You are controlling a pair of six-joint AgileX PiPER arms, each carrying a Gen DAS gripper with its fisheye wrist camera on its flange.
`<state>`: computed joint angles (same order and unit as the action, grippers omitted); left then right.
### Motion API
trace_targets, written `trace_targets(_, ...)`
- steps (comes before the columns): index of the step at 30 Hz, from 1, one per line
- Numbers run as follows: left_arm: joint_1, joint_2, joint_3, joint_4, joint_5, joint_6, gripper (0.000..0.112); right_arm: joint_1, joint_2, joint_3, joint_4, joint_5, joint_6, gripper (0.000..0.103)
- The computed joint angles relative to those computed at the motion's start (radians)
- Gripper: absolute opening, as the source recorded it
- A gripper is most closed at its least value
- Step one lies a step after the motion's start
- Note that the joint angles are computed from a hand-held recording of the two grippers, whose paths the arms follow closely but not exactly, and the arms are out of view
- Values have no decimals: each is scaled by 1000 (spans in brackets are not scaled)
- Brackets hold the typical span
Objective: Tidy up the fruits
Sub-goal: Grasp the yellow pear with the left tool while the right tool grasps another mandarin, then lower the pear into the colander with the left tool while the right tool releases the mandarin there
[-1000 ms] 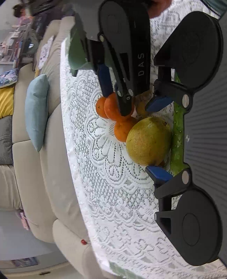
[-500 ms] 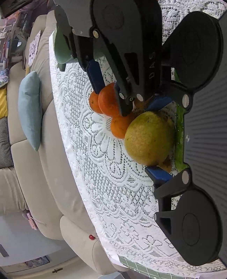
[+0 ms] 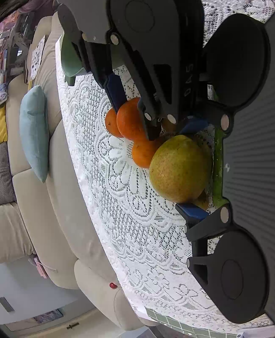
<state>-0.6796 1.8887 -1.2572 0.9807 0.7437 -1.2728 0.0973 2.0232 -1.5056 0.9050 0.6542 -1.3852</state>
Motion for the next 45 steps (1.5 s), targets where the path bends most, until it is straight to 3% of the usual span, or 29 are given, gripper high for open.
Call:
trace_targets(9,-14,-31,9,17,11,-77,78,-24,-48,41,64,2,-64,42)
trace_targets(18,-49,-60,-6,36,41,-113,78,-82,-95,47,105,65,-69,42)
trace_targets(28,-86,-78,-54,38,76,-174,78,-163,-122,21,78,107,3,42)
trace_targets(37,-94,-78,-115,-5,34,-194,78,-260,-80,-73,-8,143,116,42)
trace_targets(45,-89,-30,-233,-108,-20,-97,78,-335,-8,-188,-128,196,238,42)
